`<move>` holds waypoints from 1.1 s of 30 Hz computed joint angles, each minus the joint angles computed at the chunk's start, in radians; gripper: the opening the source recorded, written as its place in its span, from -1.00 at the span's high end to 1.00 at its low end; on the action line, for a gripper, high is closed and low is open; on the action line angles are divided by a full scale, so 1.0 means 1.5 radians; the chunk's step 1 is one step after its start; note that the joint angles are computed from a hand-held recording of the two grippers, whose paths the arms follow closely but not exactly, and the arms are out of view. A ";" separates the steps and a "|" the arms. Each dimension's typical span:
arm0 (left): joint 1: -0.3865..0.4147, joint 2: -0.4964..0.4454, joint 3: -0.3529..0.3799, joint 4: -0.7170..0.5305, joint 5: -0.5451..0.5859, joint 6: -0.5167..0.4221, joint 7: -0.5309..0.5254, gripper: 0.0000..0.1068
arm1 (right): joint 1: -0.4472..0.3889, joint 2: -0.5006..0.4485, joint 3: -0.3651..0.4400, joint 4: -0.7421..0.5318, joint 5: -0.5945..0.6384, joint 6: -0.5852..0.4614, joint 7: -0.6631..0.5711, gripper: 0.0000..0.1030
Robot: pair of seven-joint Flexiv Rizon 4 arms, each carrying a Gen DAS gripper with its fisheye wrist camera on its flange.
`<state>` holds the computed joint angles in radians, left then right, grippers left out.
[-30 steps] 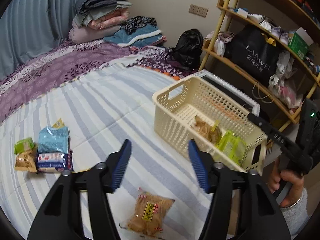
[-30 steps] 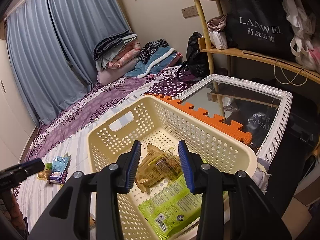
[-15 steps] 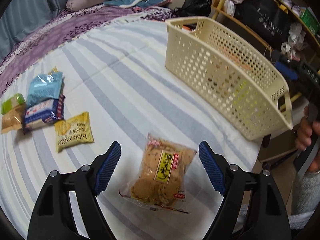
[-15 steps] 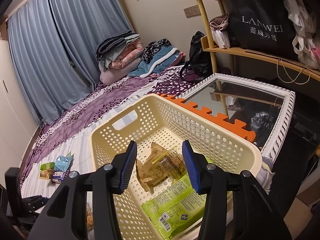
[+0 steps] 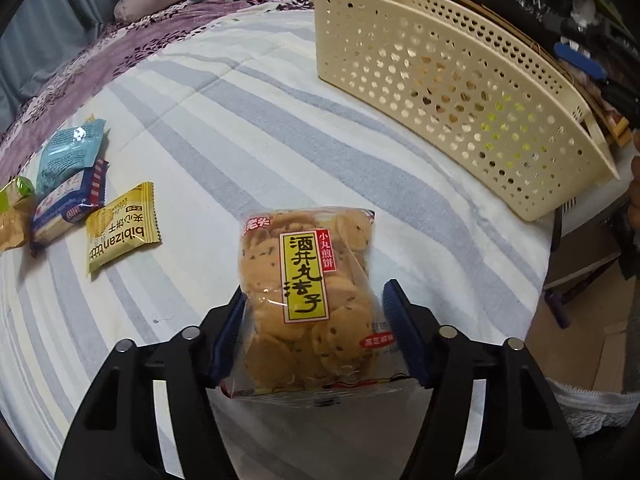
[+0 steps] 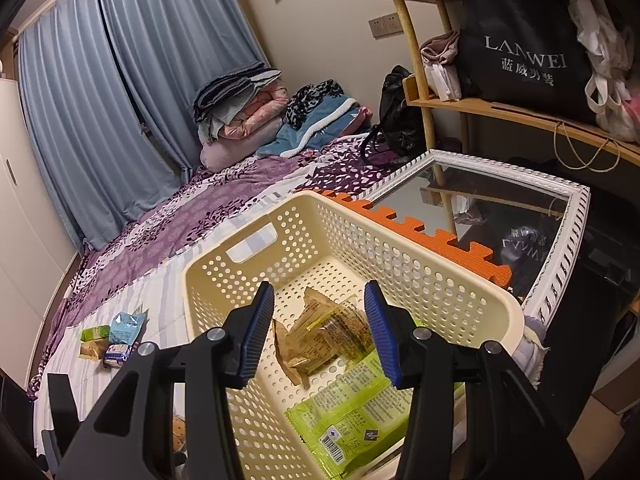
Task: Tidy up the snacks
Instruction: 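Carry the cookie bag into the basket and open the left tool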
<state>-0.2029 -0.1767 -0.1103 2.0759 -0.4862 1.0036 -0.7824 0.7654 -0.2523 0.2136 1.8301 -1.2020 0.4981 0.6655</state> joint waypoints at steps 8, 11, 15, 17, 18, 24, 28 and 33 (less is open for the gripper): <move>-0.013 0.028 -0.018 -0.006 -0.088 0.032 0.039 -0.18 | -0.001 0.004 0.001 0.005 -0.005 -0.004 0.007 0.08; -0.023 0.028 -0.027 -0.028 -0.125 0.032 0.055 -0.18 | -0.002 0.007 0.003 0.008 -0.004 -0.007 0.008 0.08; -0.042 0.020 -0.041 -0.063 -0.174 0.025 0.072 -0.18 | -0.001 0.015 0.008 0.015 -0.003 -0.018 0.013 0.08; -0.053 0.016 -0.049 -0.079 -0.192 0.023 0.079 -0.18 | -0.001 0.021 0.011 0.020 0.001 -0.026 0.014 0.08; -0.057 0.011 -0.053 -0.089 -0.199 0.021 0.084 -0.18 | -0.001 0.024 0.013 0.024 0.002 -0.029 0.015 0.08; -0.087 -0.016 -0.075 -0.134 -0.214 0.022 0.107 -0.18 | 0.004 0.040 0.027 0.035 0.019 -0.068 0.023 0.08; -0.100 -0.041 -0.090 -0.160 -0.219 0.022 0.104 -0.20 | 0.005 0.047 0.035 0.040 0.028 -0.087 0.027 0.08; -0.107 -0.056 -0.099 -0.170 -0.227 0.037 0.085 -0.76 | 0.004 0.050 0.040 0.044 0.036 -0.093 0.031 0.08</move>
